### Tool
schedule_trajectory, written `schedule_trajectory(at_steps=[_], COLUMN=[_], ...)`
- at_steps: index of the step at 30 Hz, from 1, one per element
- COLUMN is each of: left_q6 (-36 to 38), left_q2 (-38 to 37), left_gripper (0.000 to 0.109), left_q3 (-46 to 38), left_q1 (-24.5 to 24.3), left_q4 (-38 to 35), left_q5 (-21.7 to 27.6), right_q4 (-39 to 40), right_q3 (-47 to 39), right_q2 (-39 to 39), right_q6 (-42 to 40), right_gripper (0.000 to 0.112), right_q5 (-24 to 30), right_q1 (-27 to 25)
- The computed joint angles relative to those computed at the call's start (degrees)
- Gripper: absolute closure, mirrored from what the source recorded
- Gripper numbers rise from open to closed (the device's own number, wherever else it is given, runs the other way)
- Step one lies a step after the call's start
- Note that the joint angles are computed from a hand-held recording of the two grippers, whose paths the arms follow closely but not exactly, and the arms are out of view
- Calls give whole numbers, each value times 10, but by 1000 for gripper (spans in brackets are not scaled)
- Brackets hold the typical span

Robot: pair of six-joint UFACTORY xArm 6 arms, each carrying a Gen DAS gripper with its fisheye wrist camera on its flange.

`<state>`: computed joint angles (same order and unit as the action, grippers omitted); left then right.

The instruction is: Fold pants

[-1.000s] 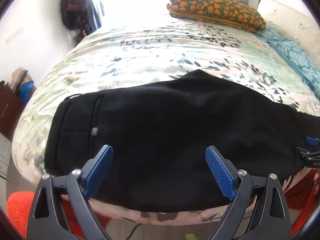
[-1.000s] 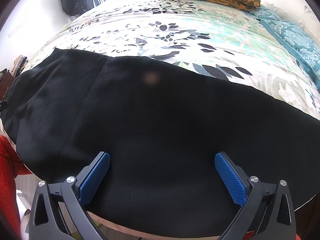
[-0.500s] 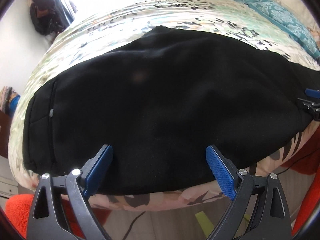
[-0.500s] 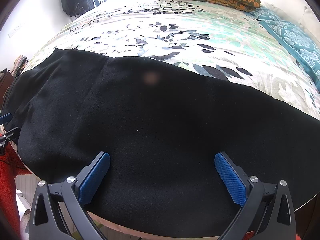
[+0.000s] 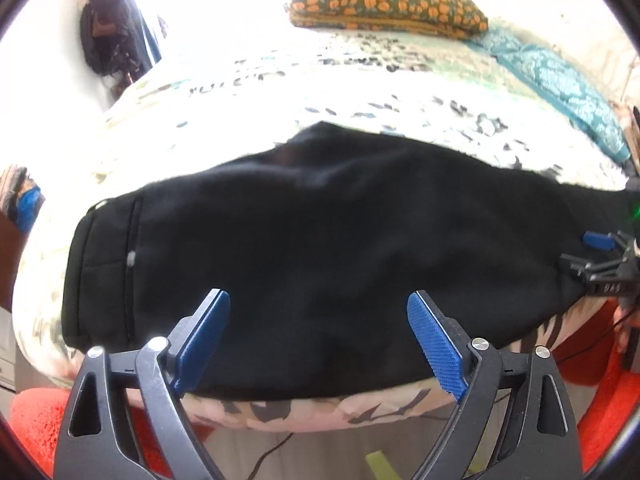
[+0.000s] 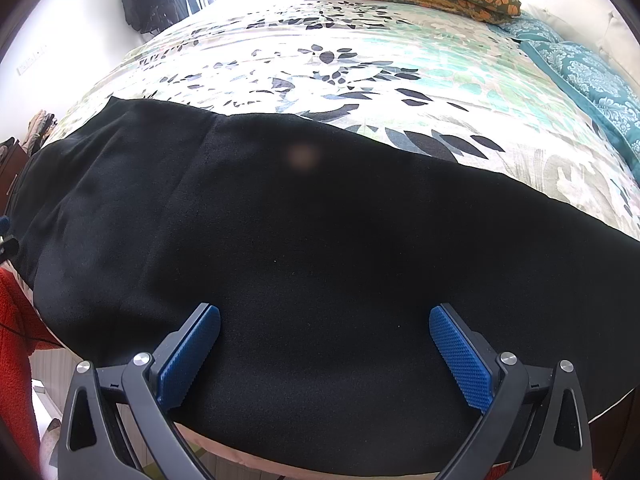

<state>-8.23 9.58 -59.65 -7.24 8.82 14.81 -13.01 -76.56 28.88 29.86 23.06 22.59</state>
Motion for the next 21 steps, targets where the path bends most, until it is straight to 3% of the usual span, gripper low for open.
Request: schedule_trajectory(at_steps=[5,12,16,21], left_q6=[54,5,-10,-1], left_q2=[40,79,61,56], left_gripper=[15,15,14,14], left_q3=[-52,-63,-36,-34], left_q1=[-27,-45,-41,-39], left_q4=[-58,47,79,67], left_q5=[11,71,64,70], right_q4=[-2,-5,-5,-6], right_q3=[-3,0,0,0], right_q2=[0,-1,-1,0], right_q6=[2,5,5,6], right_gripper=[9,9,9,9], right_q5=[2,-2,-3,-3], right_q1=[0,1,1,1])
